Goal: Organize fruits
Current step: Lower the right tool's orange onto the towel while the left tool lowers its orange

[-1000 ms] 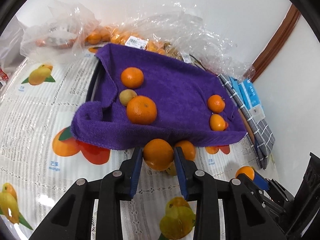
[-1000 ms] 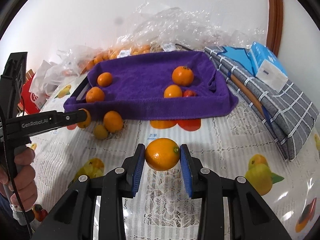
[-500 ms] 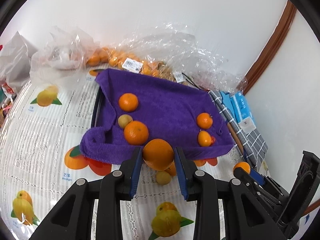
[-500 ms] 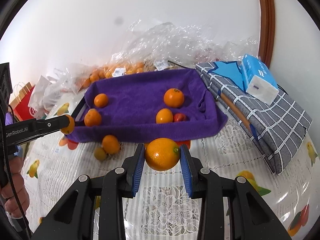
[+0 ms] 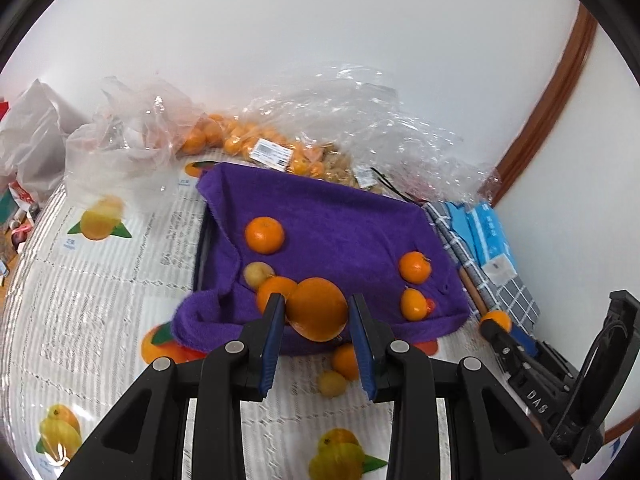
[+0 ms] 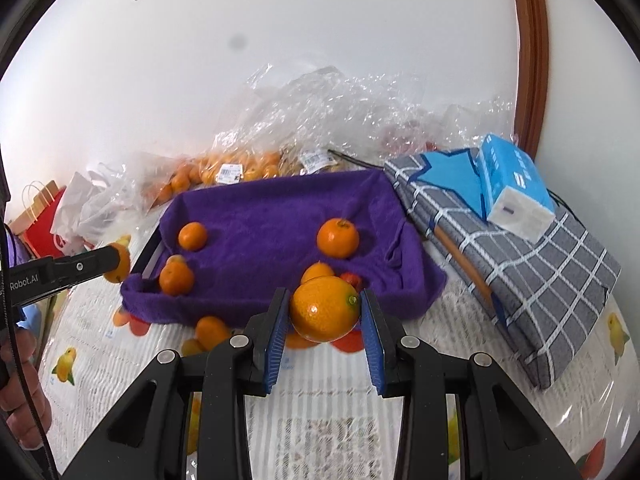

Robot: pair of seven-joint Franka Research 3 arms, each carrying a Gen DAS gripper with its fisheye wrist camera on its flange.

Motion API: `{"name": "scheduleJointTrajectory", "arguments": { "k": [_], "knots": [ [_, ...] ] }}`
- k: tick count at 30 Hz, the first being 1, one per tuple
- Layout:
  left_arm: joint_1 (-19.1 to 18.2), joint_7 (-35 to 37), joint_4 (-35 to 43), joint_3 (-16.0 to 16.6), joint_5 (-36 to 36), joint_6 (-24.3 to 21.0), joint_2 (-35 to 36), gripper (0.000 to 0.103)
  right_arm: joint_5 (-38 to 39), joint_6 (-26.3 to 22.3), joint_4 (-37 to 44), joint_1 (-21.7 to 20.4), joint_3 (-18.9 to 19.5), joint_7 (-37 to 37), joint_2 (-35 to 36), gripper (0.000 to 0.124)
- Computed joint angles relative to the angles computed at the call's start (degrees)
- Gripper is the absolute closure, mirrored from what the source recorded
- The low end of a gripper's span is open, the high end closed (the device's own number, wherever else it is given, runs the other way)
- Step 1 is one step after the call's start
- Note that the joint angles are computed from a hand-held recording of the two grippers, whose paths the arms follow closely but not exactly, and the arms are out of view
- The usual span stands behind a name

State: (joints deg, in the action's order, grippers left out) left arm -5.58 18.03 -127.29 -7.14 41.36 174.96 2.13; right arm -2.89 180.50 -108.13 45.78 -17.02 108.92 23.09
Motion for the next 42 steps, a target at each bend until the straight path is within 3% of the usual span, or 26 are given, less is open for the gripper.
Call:
{"name": "scheduleJointTrajectory", "arguments": {
  "k": [4,9,13,18,25,42],
  "knots": [
    [0.7,-0.7,0.9,0.9,1.0,0.2,1.0,0.072,0.2,-1.2,4.5,-1.7,0.8,-0.9,3.1,0.089],
    [0.7,3.6,4.2,1.1,-3.2,0.7,4.8,0.072,-0.4,-3.0,10.3,-1.5,-1.1,0.1,7.7,0.089],
    [-0.7,7.1,8.6,1.4,-6.3,0.4,9.2,0.072,1.0,-5.2,14.9,-6.1,3.4,-1.2,10.8,0.089],
    [-2.6,12.1,14.6,1.8,-10.3,-3.3,14.4,0.072,0.7,-7.4,19.3,-8.2,5.2,-2.0,14.2,0.089],
    [-6.9,10.9,20.4,5.7,-7.0,-7.5,18.4,0.072,0.2,-8.9,22.7,-9.3,6.1,-2.6,17.0,0.089],
    [-7.2,10.9,23.8,5.3,-5.1,-13.7,21.2,0.072,-0.1,-9.6,24.5,-9.5,6.1,-2.0,19.0,0.088]
  ]
}}
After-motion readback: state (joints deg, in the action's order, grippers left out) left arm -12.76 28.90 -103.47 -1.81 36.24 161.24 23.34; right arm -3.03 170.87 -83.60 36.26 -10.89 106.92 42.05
